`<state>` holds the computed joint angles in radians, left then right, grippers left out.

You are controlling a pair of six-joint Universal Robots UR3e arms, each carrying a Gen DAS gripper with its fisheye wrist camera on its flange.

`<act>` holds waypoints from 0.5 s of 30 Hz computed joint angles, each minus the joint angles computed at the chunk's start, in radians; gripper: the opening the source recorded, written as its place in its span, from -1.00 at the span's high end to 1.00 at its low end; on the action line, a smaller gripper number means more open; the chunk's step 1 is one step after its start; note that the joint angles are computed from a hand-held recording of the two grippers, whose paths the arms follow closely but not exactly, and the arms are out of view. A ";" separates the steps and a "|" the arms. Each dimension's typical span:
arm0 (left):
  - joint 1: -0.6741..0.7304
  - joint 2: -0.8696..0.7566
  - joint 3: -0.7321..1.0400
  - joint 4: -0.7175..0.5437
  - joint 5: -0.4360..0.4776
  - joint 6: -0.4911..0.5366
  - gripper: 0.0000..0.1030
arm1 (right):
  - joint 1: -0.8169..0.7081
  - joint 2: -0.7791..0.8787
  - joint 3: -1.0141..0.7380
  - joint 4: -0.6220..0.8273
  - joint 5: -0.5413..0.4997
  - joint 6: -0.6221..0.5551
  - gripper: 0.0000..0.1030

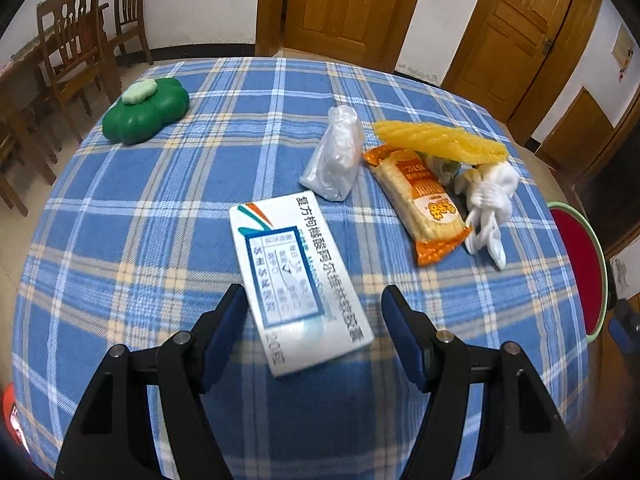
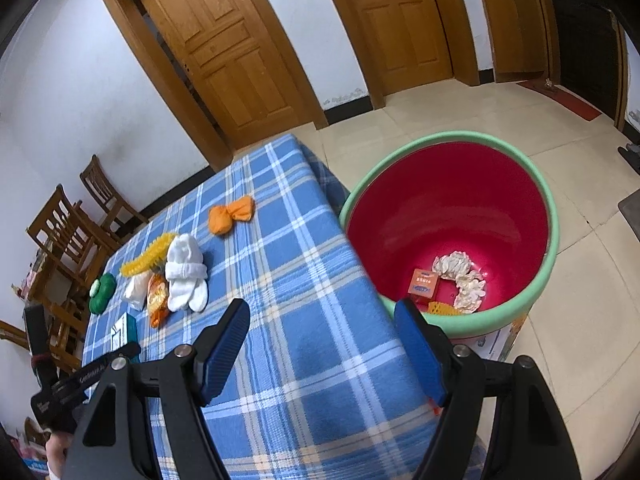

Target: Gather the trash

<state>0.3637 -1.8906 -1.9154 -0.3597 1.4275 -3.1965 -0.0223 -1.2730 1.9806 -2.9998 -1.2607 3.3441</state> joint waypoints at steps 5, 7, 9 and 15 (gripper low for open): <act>-0.012 -0.041 0.029 0.039 0.018 0.010 -0.35 | 0.044 0.048 -0.063 0.035 -0.026 0.004 -0.50; -0.011 -0.053 0.036 0.050 0.021 0.012 -0.35 | 0.062 0.064 -0.087 0.045 -0.038 0.004 -0.50; -0.011 -0.062 0.037 0.064 0.026 0.016 -0.35 | 0.076 0.080 -0.112 0.055 -0.046 0.002 -0.51; -0.010 -0.072 0.017 0.125 0.047 0.038 -0.17 | 0.132 0.143 -0.216 0.101 -0.074 -0.005 -0.54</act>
